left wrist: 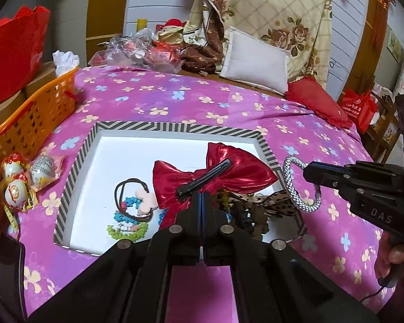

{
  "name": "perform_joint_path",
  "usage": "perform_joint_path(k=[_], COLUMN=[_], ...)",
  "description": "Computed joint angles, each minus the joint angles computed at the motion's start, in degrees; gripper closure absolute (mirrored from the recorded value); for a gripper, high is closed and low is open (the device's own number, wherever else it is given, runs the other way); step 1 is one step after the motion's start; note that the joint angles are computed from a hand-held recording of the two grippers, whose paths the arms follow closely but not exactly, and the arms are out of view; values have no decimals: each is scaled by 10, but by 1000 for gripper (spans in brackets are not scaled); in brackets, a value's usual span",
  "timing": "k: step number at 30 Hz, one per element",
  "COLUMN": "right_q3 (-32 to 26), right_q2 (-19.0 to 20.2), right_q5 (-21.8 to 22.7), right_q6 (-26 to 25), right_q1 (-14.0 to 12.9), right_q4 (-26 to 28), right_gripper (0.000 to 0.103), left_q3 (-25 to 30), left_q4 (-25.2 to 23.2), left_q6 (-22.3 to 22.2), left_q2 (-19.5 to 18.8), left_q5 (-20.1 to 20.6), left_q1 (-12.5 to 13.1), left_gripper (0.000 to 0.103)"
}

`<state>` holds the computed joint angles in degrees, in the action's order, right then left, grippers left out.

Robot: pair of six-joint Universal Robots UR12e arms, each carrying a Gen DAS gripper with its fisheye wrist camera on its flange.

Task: Organize jewelry
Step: 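Carry the red bow with both tools over the tray, then open both tools to drop the red bow into the tray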

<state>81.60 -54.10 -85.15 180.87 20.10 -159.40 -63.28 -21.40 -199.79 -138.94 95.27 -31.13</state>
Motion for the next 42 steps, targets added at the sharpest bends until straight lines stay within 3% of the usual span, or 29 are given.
perform_joint_path(k=[25, 40, 42], right_q3=[-98, -107, -106], right_q2=[81, 96, 95], right_q5=[-18, -49, -45], right_q6=[32, 14, 20], right_q1=[5, 11, 10], right_q4=[85, 98, 98], right_gripper=[97, 96, 89], left_q3=[32, 49, 50], left_q4=[-42, -61, -64], left_q6=[-82, -86, -85], left_q2=[-35, -52, -52], left_q5=[22, 36, 39], left_q1=[12, 9, 8], left_gripper=[103, 103, 103])
